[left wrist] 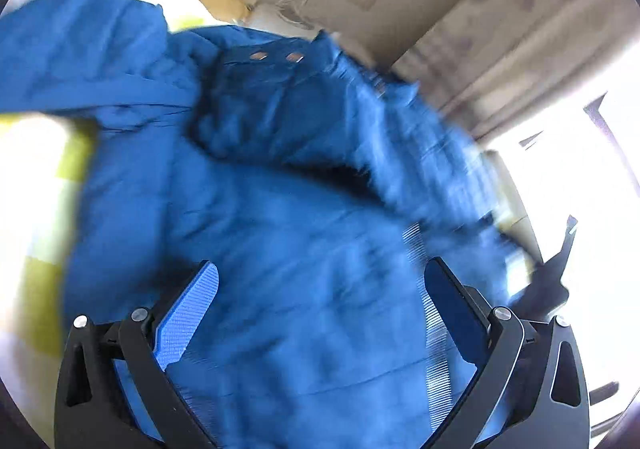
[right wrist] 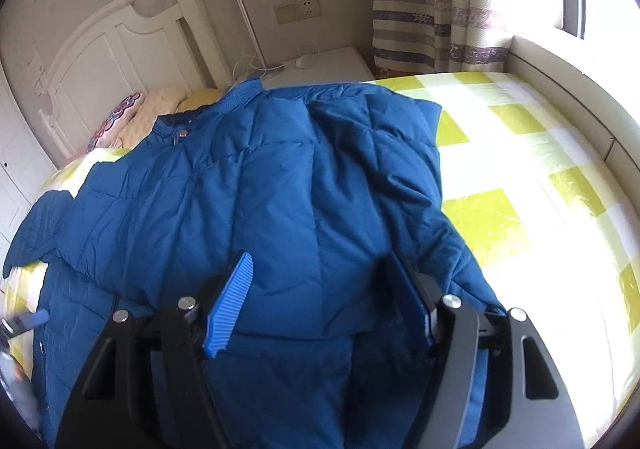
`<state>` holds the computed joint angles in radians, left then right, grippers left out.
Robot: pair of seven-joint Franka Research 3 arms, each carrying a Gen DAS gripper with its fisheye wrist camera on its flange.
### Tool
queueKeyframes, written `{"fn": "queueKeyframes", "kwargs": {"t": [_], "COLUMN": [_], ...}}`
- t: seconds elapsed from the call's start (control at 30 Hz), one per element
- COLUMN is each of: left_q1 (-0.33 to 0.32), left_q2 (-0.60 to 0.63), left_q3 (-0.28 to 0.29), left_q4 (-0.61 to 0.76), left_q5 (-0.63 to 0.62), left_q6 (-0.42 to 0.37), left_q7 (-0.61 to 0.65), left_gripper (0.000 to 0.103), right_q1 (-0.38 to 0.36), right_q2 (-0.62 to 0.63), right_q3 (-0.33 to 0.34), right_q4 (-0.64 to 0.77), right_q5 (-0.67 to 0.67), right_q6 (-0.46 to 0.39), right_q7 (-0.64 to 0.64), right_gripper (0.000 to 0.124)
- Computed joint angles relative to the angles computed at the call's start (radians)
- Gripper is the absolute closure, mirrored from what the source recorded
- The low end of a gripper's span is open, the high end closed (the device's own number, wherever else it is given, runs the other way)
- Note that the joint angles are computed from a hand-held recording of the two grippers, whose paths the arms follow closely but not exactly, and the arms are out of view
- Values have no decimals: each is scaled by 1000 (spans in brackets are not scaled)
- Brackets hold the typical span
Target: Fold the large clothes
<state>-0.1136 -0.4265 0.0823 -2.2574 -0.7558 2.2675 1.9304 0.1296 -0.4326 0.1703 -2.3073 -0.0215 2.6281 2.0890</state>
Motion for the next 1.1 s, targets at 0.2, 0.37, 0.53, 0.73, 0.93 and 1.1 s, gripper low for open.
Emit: {"fn": "queueKeyframes", "kwargs": {"t": [0.2, 0.37, 0.53, 0.73, 0.93, 1.1], "left_q1": [10, 47, 64, 47, 297, 215], "left_q2": [162, 237, 265, 71, 104, 5], "left_q3": [-18, -80, -80, -215, -421, -291], "left_q4": [123, 147, 128, -25, 69, -47], "left_q5": [-144, -198, -384, -53, 534, 329], "left_q6": [42, 157, 189, 564, 234, 362], "left_q7": [-128, -284, -267, -120, -484, -523], "left_gripper": [10, 30, 77, 82, 61, 58], "right_q1": [-6, -5, 2, 2, -1, -2], "right_q2": [-33, -39, -42, -44, -46, -47], "right_q3": [-3, -8, -16, -15, -15, -15], "right_q4": [-50, -64, -71, -76, -78, -79], "right_q5": [11, 32, 61, 81, 90, 92], "right_q6": [50, 64, 76, 84, 85, 88], "right_q7": [12, -3, -22, -36, -45, -52], "right_gripper": [58, 58, 58, 57, 57, 57]}}
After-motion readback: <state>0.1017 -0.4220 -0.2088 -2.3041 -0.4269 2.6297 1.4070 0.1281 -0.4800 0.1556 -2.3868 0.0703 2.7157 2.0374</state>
